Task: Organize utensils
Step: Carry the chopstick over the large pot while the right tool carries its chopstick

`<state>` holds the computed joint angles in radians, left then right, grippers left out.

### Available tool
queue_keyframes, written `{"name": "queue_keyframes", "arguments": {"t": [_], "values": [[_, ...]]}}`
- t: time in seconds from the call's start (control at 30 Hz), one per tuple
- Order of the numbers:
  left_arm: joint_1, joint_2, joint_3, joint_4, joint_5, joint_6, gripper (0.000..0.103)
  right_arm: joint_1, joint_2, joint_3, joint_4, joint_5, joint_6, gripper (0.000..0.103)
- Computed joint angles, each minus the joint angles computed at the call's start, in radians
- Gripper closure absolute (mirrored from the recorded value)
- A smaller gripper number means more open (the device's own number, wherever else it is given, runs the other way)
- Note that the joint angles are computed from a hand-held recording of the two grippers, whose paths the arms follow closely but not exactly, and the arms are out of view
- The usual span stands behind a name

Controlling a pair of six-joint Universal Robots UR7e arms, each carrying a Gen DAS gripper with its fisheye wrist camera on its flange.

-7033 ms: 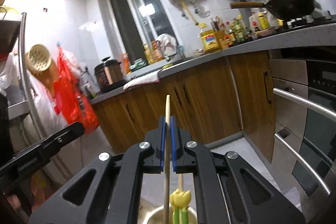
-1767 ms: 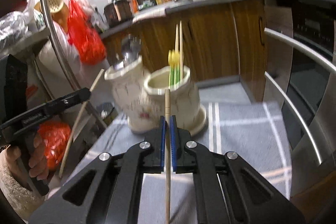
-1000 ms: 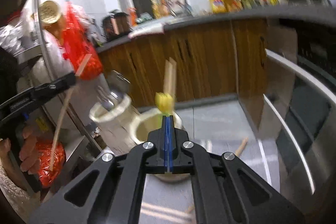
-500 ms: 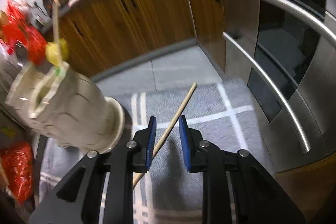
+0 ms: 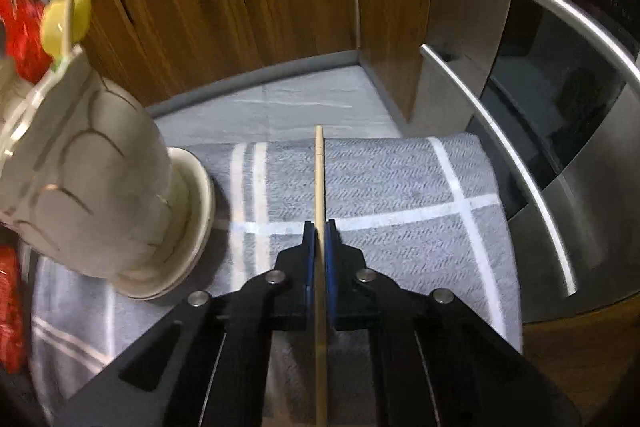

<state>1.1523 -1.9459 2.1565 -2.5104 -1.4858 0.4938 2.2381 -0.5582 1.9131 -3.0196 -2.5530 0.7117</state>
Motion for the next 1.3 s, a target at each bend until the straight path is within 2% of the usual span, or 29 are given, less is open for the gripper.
{"name": "queue_keyframes", "arguments": {"t": [0.13,0.3,0.43,0.53,0.73,0.87,1.07,1.3], "values": [[0.003,0.001,-0.002,-0.005,-0.005,-0.005,0.096,0.027,-0.009,0.045,-0.164,0.018,-0.053,0.098],[0.008,0.007,-0.011,-0.023,-0.022,-0.006,0.096,0.072,-0.016,0.081,-0.440,0.013,-0.158,0.098],[-0.002,0.023,-0.025,-0.059,-0.039,-0.007,0.096,0.111,-0.010,0.073,-0.655,0.017,-0.291,0.098],[-0.016,0.060,-0.045,-0.123,-0.056,-0.015,0.096,0.130,0.011,0.018,-0.798,0.069,-0.441,0.098],[-0.064,0.156,-0.070,-0.299,-0.035,-0.018,0.096,0.120,0.091,-0.146,-0.955,0.154,-0.664,0.098],[-0.080,0.224,-0.083,-0.403,0.001,-0.036,0.096,0.095,0.141,-0.241,-0.994,0.198,-0.737,0.098],[-0.080,0.295,-0.058,-0.614,0.040,0.008,0.096,0.075,0.235,-0.351,-1.106,0.195,-0.857,0.098],[-0.051,0.346,-0.023,-0.788,0.032,0.049,0.096,0.073,0.316,-0.440,-1.221,0.146,-1.035,0.098]]}}
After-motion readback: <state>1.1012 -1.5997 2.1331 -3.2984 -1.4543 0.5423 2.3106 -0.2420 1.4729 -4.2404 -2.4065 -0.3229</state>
